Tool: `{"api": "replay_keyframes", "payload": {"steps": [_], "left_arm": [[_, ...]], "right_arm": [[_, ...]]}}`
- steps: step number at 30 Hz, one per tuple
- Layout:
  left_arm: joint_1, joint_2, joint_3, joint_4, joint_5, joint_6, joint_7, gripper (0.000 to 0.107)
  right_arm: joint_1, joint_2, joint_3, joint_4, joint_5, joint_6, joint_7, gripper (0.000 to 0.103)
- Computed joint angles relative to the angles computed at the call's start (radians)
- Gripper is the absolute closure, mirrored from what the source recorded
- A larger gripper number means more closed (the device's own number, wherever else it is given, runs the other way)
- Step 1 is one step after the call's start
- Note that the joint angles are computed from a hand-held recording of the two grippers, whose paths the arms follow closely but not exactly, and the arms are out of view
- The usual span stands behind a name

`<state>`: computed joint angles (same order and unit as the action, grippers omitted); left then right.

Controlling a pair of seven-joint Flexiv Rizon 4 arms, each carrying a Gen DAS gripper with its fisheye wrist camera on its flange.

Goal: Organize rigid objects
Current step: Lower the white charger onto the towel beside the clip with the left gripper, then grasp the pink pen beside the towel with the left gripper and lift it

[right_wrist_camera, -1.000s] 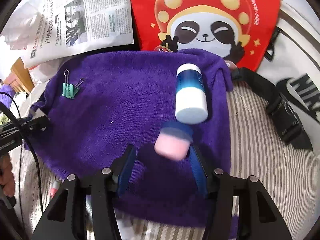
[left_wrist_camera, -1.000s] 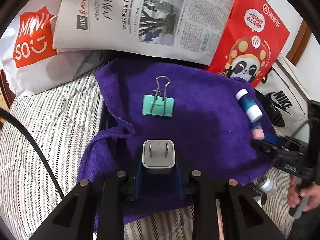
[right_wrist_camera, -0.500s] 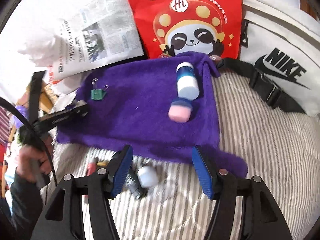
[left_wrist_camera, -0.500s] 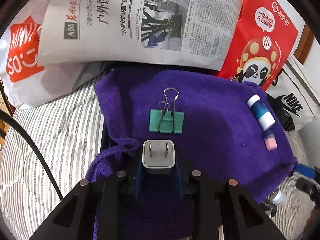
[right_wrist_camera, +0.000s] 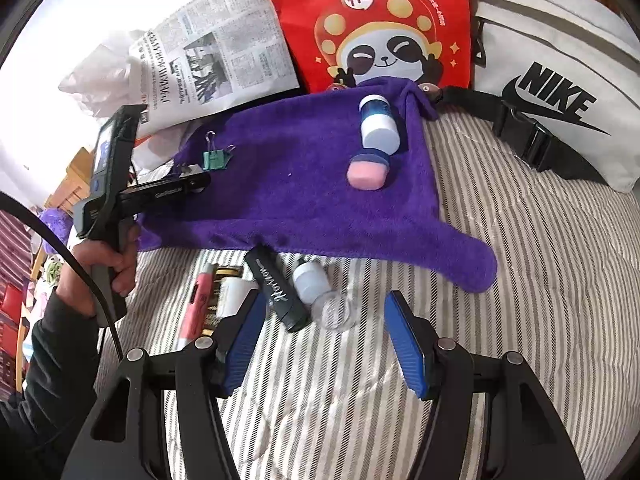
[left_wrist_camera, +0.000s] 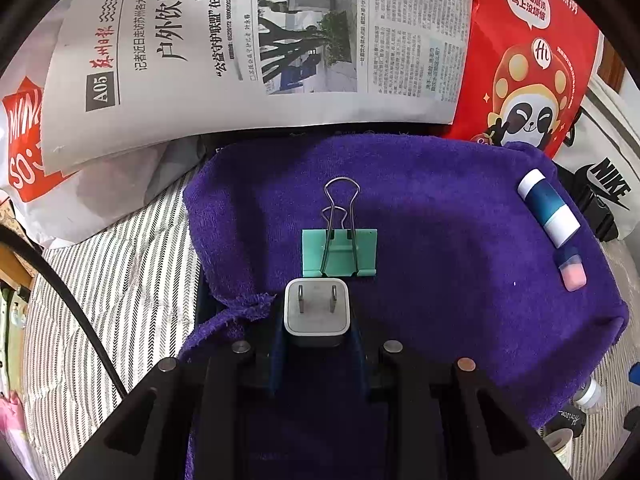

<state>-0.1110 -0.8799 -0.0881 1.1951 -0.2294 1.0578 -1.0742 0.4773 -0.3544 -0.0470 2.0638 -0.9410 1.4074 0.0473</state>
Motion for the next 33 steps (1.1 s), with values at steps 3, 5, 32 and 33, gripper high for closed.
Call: {"api": "replay_keyframes", "payload": {"steps": [3, 5, 32, 33], "left_arm": [[-0.01, 0.001, 0.011, -0.002, 0.013, 0.0, -0.007, 0.08], [-0.01, 0.006, 0.009, 0.003, 0.012, -0.012, -0.011, 0.08], [0.069, 0.397, -0.14, 0.624, -0.24, 0.178, 0.267, 0.065], [0.059, 0.399, -0.132, 0.635, -0.236, 0.174, 0.267, 0.065]], "right_arm": [[0.011, 0.017, -0.017, 0.015, -0.042, 0.009, 0.045, 0.042], [0.008, 0.028, -0.022, 0.027, -0.074, 0.018, 0.083, 0.042], [-0.061, 0.179, 0.142, 0.036, -0.199, -0.267, 0.272, 0.039], [-0.063, 0.187, 0.15, 0.046, -0.215, -0.273, 0.29, 0.039]]}}
